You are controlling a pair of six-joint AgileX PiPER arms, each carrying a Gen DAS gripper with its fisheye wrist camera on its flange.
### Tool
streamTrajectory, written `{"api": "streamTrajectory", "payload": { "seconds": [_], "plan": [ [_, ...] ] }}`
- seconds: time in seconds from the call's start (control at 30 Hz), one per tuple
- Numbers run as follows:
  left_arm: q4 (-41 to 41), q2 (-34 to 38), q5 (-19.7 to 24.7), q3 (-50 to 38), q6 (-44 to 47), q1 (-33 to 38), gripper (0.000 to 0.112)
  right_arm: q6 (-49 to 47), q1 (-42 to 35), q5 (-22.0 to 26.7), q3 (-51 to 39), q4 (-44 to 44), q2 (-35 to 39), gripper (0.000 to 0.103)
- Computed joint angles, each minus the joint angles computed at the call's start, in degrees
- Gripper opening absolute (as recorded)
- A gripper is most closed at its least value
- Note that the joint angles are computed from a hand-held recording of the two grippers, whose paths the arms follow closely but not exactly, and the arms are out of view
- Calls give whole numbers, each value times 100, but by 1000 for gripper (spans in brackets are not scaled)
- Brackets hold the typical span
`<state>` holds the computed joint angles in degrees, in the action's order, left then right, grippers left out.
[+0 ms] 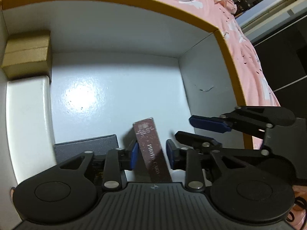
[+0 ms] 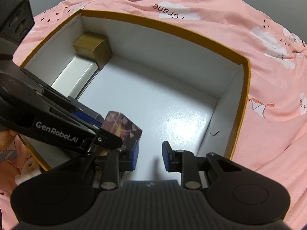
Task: Organize objects
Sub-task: 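Open the left tool to drop the photo-card pack beside the grey box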
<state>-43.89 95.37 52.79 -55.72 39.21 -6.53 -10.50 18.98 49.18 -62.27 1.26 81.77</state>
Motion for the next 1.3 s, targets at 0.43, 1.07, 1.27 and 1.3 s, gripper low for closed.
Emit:
{"api": "streamTrajectory", "payload": {
  "seconds": [0.43,1.07,1.27,1.3],
  "plan": [
    [474,-1010,-427,217,-105,178,39,4,-82,298,-150,411,215,28],
    [-108,-1962,-1698,1346,308,394,34,158,314,653,-511,221,825,1],
    [406,-2716,-2339,1767,-158,-122,35,349,466,290,-118,66,168,2],
    [706,-2851,-2503,1829,-468,-281,35,348,475,204,-24,97,-7,3]
  ]
}}
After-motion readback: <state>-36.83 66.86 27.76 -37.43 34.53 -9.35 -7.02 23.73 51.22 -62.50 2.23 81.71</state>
